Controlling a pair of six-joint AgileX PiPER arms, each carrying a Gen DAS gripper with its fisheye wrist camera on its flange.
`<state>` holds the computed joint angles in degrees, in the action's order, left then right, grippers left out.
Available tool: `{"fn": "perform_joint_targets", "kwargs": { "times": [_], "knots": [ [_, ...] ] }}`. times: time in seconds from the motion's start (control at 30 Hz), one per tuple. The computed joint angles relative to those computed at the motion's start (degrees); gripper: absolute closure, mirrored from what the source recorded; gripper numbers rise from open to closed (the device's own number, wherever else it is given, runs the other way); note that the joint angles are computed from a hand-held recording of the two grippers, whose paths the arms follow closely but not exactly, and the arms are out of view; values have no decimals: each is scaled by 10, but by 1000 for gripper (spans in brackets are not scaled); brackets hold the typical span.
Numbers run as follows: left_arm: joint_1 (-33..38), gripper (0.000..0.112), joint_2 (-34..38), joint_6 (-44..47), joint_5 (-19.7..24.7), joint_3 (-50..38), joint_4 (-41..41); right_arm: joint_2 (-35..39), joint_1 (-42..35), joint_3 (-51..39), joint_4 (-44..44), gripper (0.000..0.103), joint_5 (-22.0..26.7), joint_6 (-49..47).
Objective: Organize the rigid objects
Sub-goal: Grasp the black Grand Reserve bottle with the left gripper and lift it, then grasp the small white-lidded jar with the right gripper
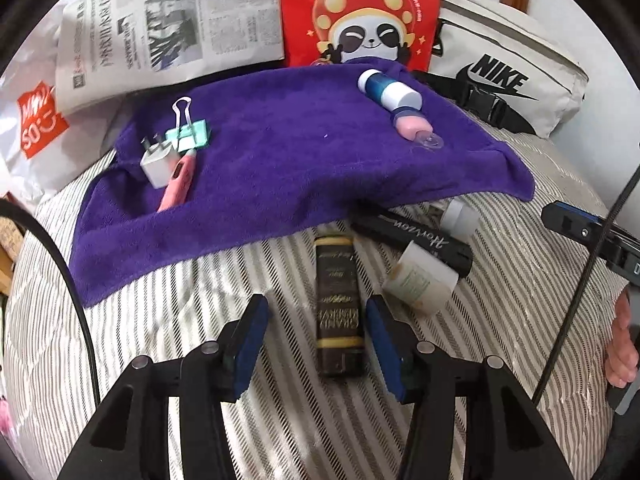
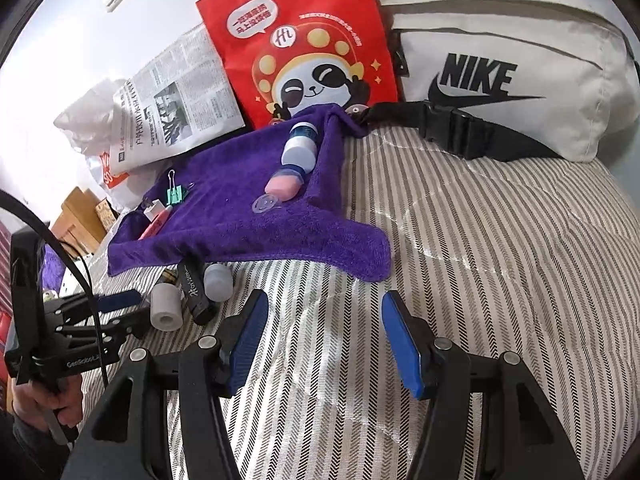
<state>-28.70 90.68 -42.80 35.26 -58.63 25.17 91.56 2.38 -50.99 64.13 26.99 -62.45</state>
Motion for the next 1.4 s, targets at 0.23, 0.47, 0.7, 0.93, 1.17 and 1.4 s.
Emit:
{"fn": "perform_joint_targets", "kwargs": {
  "times": [0.23, 0.47, 0.7, 0.93, 1.17, 1.4],
  "knots": [
    [4, 90, -4, 14, -22, 7, -5, 0, 1, 1, 2, 44, 4, -1],
    [7, 89, 12, 10, -24, -8, 0, -5, 22, 6, -16, 44, -9, -1],
    [17, 90, -3, 31, -9, 0, -12, 0, 51, -9, -56, 44, -3, 24],
    [64, 90, -82, 20, -1, 81, 2, 19, 126, -58, -252, 44, -26, 219],
    [86, 89, -121, 5, -30, 133, 17, 34, 179, -96, -378, 52, -37, 330],
    [86, 90, -130, -4, -41, 144, 21, 66, 199, -116, -413, 74, -52, 363]
  ]
}}
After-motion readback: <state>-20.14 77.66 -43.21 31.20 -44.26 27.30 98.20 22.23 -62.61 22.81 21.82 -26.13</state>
